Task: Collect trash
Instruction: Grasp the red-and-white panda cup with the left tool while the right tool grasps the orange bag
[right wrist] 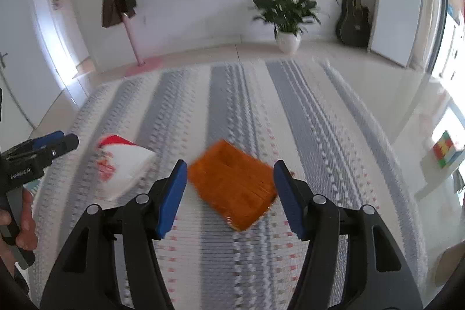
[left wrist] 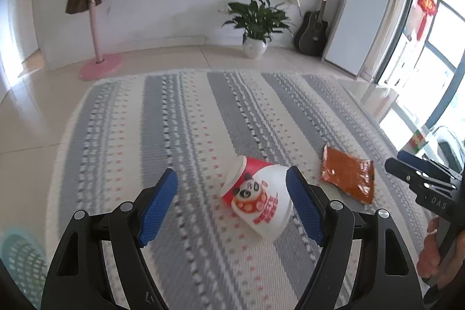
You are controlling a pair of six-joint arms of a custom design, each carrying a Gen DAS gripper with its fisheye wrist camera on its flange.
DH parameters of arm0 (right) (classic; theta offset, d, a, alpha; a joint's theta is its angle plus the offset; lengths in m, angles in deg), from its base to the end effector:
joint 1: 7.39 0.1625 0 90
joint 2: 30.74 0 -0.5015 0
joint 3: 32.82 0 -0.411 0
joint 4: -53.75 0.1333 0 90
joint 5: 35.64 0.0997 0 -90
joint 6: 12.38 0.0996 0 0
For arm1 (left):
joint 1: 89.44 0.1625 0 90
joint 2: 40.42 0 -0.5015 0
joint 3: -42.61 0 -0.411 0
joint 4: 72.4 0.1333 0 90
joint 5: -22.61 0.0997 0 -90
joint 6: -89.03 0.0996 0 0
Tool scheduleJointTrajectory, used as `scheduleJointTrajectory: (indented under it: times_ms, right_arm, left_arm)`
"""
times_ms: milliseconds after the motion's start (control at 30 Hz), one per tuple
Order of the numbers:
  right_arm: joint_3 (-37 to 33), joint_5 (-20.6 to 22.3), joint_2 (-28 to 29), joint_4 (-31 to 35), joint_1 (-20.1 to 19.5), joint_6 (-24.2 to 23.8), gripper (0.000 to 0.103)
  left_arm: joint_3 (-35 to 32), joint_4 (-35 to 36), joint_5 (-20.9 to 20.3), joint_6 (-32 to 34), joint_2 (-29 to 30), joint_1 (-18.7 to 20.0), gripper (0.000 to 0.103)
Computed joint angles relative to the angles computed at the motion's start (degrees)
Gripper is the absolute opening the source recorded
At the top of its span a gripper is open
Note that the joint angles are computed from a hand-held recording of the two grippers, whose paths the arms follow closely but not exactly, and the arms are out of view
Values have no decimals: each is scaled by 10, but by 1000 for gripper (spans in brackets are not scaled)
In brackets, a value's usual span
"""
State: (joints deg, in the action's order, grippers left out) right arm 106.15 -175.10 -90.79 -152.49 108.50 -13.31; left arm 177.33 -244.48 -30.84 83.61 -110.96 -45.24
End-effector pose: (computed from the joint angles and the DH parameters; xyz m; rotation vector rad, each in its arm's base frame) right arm 0.2474 -0.3778 0.2027 0.1820 -2.2770 0.9689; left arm -0.1995 -0.4627 0.2199 0.7706 2.4874 -0.7405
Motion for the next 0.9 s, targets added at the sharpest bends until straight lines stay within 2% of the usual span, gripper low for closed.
scheduleJointTrajectory:
  times_ms: [67,167,233,300,367,400,467,600,633,700,800,867,900]
  right_arm:
    - [6,19,-2,5,-26,10,58]
    - [10,35,-3,14,-56,19,65]
    - [11,40,0,22,-65,23,66]
    - [8,35,8,26,-71,19,68]
    - [8,37,15,30,-74,21,68]
    - [5,40,19,31,-76,20,68]
    - [-2,14,39,23,-67,8,68]
    - [-11,-3,62,12,-58,-22,51]
    - [-11,3,60,11,-59,-25,50]
    - [-4,16,51,7,-64,-25,34]
    - [1,23,45,0,-66,-23,32]
    - [3,25,45,-9,-64,-27,30]
    - [4,25,45,-13,-62,-28,29]
  left_arm:
    - [-8,-9,-6,6,21,11,75]
    - [-20,-19,-23,16,47,25,75]
    - [-24,-21,-42,24,57,32,73]
    - [-27,-10,-51,20,63,34,68]
    - [-28,20,-70,19,60,38,54]
    - [-24,28,-70,23,57,35,54]
    - [-21,49,-79,25,45,33,49]
    - [-18,115,-117,-2,9,37,47]
    - [-18,132,-126,-6,1,38,47]
    - [-21,162,-130,-10,-8,37,47]
    - [-17,149,-101,-4,-13,28,58]
    - [-10,114,-63,6,-8,19,80]
    - [-12,103,-54,7,-2,18,83]
